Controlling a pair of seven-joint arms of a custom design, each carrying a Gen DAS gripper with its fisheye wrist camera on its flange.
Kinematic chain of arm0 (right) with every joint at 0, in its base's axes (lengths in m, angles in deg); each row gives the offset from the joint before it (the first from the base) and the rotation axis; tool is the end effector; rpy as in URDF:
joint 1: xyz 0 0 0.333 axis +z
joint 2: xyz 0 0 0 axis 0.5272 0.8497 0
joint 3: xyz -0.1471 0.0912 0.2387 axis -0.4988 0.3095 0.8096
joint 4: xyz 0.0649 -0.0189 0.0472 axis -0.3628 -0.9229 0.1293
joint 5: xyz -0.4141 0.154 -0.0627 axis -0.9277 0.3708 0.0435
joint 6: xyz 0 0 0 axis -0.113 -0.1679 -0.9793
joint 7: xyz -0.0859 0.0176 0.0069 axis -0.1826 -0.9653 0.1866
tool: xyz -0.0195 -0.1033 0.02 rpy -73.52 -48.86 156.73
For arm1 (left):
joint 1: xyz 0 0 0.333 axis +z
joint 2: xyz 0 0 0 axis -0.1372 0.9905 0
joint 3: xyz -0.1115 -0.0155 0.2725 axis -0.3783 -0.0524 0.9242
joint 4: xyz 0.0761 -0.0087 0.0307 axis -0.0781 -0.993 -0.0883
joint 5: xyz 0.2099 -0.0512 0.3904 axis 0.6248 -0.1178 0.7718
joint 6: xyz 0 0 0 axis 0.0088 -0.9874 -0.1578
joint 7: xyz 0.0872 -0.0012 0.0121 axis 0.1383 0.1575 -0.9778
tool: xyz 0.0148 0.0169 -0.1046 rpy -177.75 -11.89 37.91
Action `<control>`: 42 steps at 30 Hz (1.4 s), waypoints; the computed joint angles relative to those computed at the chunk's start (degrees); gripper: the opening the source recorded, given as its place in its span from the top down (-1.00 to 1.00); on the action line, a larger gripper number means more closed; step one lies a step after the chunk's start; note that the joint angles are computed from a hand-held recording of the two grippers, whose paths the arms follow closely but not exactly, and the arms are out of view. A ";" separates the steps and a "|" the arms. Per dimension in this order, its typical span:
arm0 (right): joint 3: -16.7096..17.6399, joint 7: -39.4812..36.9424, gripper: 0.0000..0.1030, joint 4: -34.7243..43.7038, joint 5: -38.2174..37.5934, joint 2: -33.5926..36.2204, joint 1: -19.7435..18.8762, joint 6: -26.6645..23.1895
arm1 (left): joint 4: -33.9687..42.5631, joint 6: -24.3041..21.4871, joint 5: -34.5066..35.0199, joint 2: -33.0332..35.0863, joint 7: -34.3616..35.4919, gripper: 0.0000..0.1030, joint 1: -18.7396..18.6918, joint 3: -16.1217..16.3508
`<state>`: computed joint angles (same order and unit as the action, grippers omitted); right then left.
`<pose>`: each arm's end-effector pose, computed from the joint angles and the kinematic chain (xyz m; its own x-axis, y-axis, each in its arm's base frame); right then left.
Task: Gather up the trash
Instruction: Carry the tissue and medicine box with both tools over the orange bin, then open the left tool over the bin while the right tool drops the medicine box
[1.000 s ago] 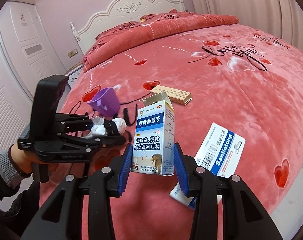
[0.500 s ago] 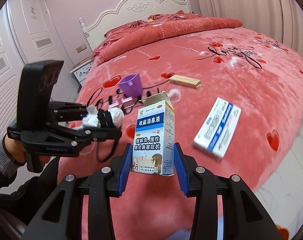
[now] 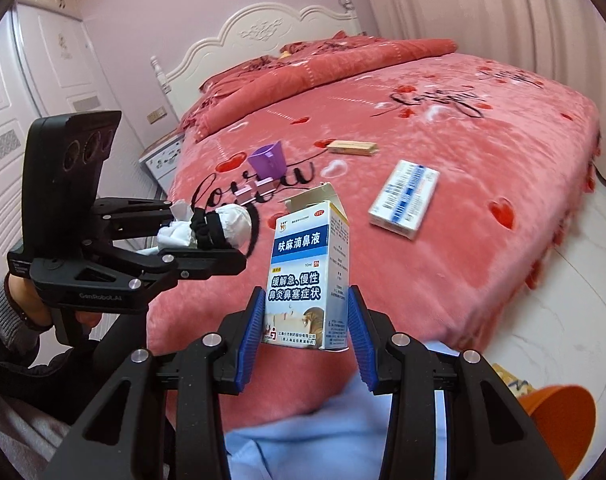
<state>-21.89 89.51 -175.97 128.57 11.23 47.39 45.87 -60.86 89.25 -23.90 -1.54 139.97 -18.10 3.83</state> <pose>0.5219 0.0729 0.5992 0.6446 -0.6999 -0.3077 -0.6535 -0.2954 -0.6969 0.5014 -0.1965 0.6233 -0.4313 -0.8957 0.1083 -0.7300 0.2759 -0.6254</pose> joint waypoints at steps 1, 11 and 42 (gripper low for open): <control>-0.29 0.18 0.20 -0.69 -0.04 -0.81 -0.44 0.11 | 0.36 -0.04 -0.02 0.34 0.18 0.21 -0.33 -0.29; -4.89 2.33 0.20 -5.55 -3.26 -6.60 -5.39 1.75 | 11.39 -0.43 0.26 11.49 3.95 0.21 -4.45 -3.41; -14.52 5.73 0.19 -5.84 -5.85 -0.23 -21.26 6.57 | 58.70 -16.81 7.82 54.41 9.02 0.21 -17.00 -7.46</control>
